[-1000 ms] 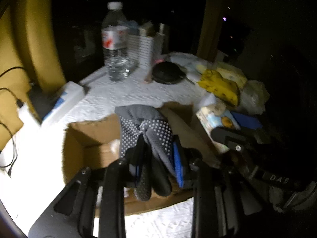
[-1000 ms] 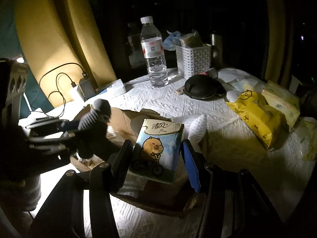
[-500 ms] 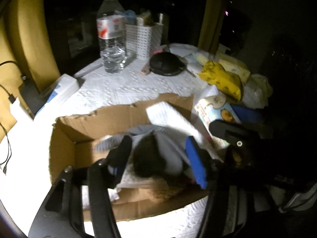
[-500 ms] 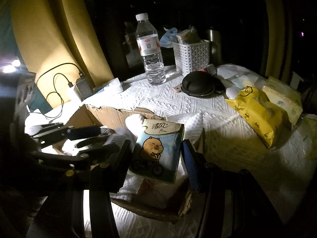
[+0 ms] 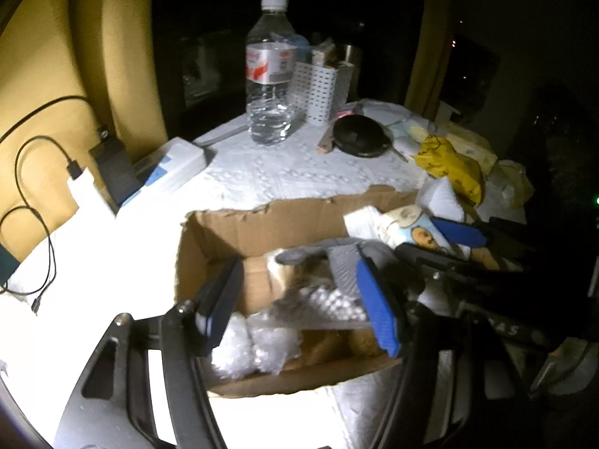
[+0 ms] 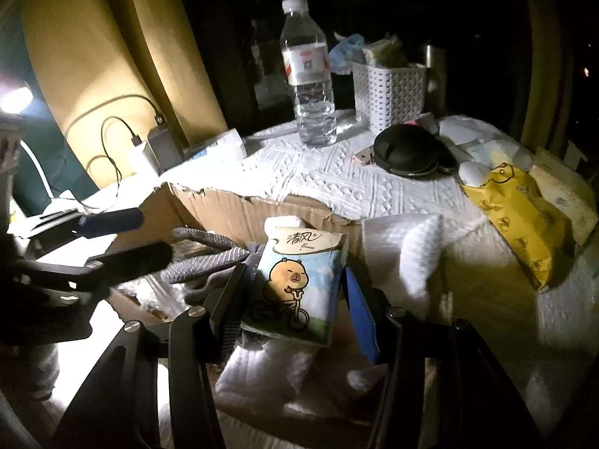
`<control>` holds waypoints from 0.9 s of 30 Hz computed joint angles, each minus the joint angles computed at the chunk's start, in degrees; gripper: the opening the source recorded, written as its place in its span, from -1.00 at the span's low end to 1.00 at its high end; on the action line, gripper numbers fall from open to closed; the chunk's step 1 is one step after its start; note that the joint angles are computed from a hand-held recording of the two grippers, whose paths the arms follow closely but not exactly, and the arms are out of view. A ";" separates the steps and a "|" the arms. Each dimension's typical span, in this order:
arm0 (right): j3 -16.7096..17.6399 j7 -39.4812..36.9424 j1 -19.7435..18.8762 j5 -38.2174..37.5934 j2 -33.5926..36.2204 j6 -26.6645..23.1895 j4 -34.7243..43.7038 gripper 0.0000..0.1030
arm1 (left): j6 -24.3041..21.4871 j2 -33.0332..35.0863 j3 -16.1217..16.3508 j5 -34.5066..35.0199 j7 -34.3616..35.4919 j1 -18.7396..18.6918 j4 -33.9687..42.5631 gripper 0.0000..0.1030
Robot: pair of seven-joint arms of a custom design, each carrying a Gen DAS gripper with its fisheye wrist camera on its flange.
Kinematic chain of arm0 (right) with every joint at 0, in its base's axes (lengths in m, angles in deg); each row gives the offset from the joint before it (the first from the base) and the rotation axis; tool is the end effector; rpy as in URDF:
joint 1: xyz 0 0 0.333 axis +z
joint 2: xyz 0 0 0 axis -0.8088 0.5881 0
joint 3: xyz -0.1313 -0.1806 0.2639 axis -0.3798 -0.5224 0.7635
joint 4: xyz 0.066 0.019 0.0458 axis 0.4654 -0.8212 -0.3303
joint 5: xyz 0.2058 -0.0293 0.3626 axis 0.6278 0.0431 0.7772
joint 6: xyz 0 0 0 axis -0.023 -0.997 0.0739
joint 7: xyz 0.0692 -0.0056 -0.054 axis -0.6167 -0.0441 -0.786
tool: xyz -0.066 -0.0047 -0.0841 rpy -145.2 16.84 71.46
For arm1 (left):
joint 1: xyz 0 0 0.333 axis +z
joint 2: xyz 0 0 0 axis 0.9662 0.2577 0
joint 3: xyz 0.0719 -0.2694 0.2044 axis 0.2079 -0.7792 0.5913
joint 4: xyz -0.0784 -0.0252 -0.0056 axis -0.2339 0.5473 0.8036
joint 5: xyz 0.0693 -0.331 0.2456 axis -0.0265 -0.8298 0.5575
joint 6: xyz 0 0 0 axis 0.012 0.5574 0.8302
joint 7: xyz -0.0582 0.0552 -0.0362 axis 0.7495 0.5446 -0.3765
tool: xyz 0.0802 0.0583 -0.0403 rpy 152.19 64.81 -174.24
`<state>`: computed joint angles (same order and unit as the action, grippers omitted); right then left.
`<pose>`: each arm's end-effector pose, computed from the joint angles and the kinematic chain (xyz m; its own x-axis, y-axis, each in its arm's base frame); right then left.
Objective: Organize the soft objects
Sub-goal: 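Release the glove into the box with the left gripper while the right gripper releases the tissue pack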
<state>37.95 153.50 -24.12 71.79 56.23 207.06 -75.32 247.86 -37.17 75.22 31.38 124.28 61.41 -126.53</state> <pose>0.4399 0.2440 0.2596 0.1479 -0.9794 -0.1375 -0.7388 -0.0170 -0.6738 0.4876 -0.2500 0.2814 -0.4444 -0.8854 0.1360 -0.6906 0.2419 -0.6816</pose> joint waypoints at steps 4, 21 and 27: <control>-0.67 -0.63 0.91 1.47 1.42 -0.45 1.28 0.04 | 0.00 0.24 0.11 0.02 -0.36 0.46 -0.22 0.25; -0.54 -7.66 5.32 13.01 -2.34 1.70 -0.91 0.20 | 1.77 -2.09 0.99 -2.70 1.11 -1.52 -3.42 0.26; 0.77 -13.02 7.19 21.12 -4.81 2.92 -1.91 0.20 | 3.08 -4.39 0.12 -3.14 1.17 -1.13 -5.85 0.34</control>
<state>38.72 140.47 -16.93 92.91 51.42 209.98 -77.23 250.94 -41.57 75.34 28.25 125.45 60.27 -132.38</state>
